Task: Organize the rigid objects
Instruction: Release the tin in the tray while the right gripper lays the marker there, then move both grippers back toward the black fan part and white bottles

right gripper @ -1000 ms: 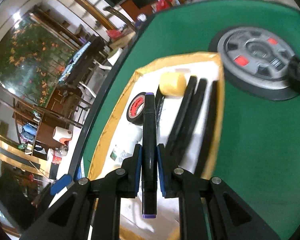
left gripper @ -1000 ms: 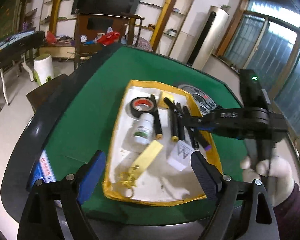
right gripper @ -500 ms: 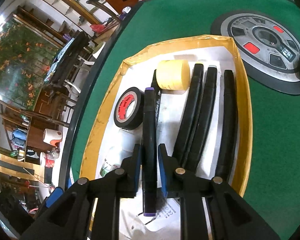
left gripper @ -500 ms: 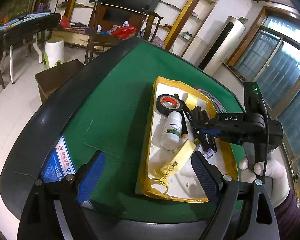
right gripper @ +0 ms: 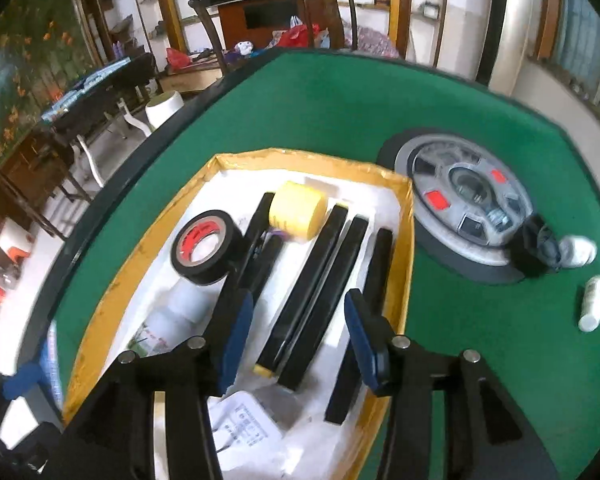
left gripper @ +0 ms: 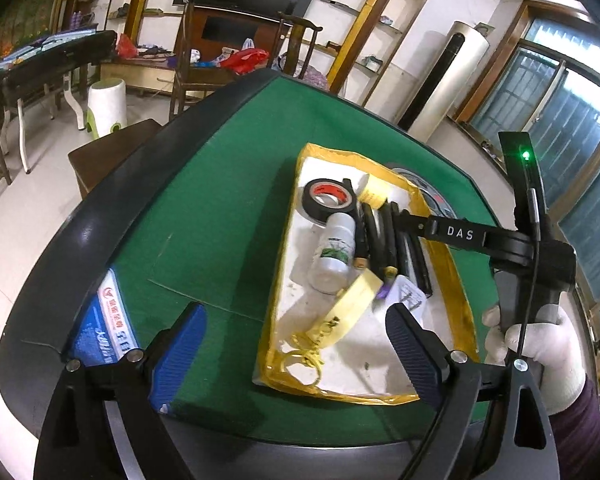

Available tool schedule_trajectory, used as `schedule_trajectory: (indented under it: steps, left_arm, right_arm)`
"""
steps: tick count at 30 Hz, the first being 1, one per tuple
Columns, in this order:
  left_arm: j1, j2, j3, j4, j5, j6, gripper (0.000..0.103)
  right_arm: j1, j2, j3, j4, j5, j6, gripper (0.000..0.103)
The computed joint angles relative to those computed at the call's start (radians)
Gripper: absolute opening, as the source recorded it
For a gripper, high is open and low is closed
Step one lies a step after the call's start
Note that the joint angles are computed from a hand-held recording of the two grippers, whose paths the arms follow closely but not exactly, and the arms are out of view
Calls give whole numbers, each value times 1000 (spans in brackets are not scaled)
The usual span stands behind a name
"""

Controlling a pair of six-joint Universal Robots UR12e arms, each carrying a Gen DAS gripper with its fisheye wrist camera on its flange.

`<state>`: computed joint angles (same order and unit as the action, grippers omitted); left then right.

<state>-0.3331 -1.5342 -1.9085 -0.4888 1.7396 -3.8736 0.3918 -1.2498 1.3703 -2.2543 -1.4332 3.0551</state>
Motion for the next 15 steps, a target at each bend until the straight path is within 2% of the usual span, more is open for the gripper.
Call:
schedule_trajectory:
  steps: [3,5,6,7,10,12,15]
  left_arm:
    - [-8,-3,9,6,8,16,93]
    - [-16,-7,17,11,17,31,94]
    - [-20,-10,22,12,21,38,95]
    - [-24,-13,27,9,26,42,97]
    - [-31,-24,40,0,25,47,97]
    - [-36,-34,53,-15,22,47,97]
    - [-47,-49,71,-29,23,54,97]
  right_arm:
    - [-29,-12,11,7,104,28,47]
    - [-40,-27,29,-16,130,20,53]
    - [-43,-35,41,-36,129,18,62]
    - [-47,-45,56,-68,119,20,66]
    - [-55,-73,98,-152,71,10,69]
    - [-55,-88,123,-206,15,-7,73]
    - [-53,-114,175,-337,-86,-33,78]
